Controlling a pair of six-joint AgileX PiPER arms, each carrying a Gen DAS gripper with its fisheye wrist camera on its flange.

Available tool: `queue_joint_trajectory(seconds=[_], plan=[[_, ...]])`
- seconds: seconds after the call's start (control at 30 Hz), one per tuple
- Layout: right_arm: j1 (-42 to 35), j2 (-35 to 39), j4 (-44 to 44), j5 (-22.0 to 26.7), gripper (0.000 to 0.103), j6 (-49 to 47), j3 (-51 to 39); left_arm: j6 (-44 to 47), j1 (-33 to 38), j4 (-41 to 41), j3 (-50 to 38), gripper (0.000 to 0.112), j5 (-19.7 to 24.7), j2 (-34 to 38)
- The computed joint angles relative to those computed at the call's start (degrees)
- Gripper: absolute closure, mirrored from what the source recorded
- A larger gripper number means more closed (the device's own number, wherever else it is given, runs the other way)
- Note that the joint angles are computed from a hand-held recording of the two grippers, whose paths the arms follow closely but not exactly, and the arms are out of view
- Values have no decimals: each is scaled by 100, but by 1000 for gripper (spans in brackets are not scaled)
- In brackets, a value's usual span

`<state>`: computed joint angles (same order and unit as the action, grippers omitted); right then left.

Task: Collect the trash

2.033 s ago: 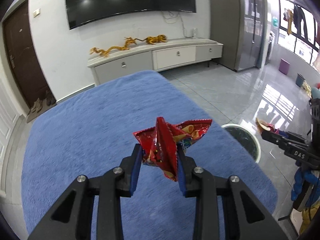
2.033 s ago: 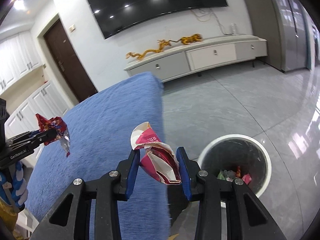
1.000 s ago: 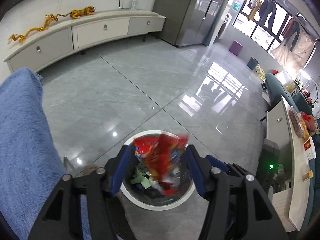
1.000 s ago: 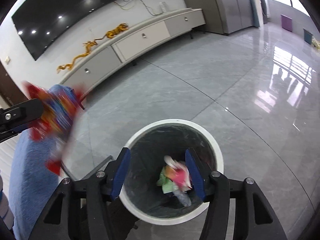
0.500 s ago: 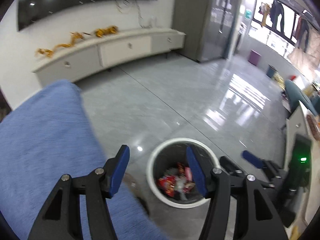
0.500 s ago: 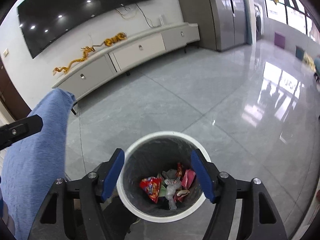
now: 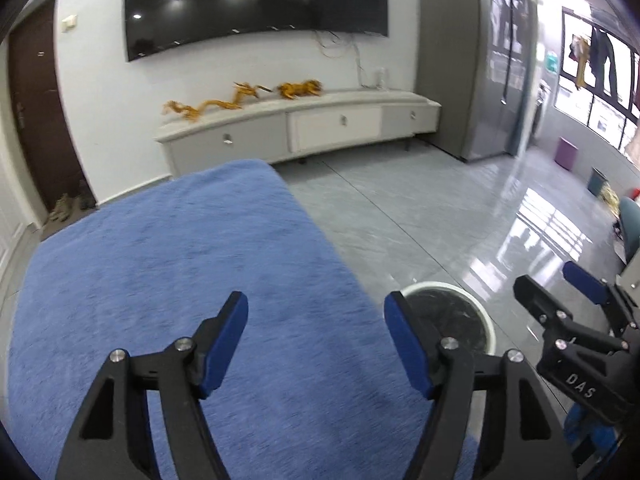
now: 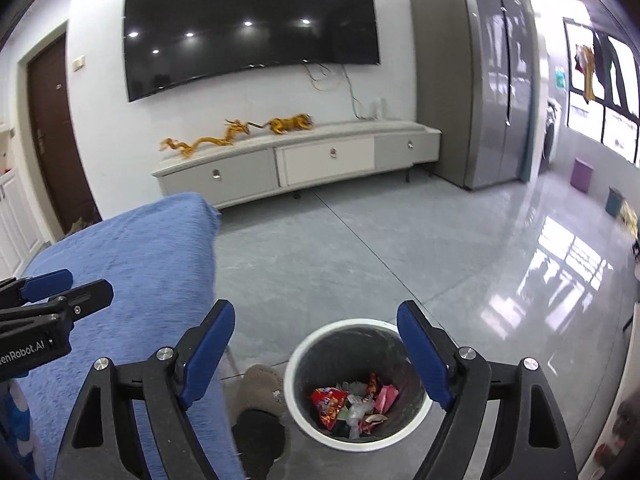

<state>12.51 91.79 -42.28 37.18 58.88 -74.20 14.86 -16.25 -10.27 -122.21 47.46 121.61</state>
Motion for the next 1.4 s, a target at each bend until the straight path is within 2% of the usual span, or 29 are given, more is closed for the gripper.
queue_joint_trajectory(seconds=[0.23, 0.4, 0.53, 1.13, 1.27, 1.4], plan=[[471, 10, -333, 248, 14, 155, -213, 90, 343, -189, 879, 42, -603, -603], [753, 35, -558, 423, 12, 309, -277, 234, 536, -440, 1721, 42, -1295, -1146], [921, 126, -701, 538, 11, 371, -360, 268, 633, -528, 1939, 42, -1530, -1301], [1173, 258, -879, 723, 9, 599, -457, 262, 829, -645, 2117, 42, -1663, -1351], [1208, 249, -1006, 724, 8, 733, -452, 268, 831, -656, 2242, 28, -1826, -1422], [1239, 228, -1110, 722, 8, 836, -426, 298, 834, -671, 2287, 26, -1889, -1439]])
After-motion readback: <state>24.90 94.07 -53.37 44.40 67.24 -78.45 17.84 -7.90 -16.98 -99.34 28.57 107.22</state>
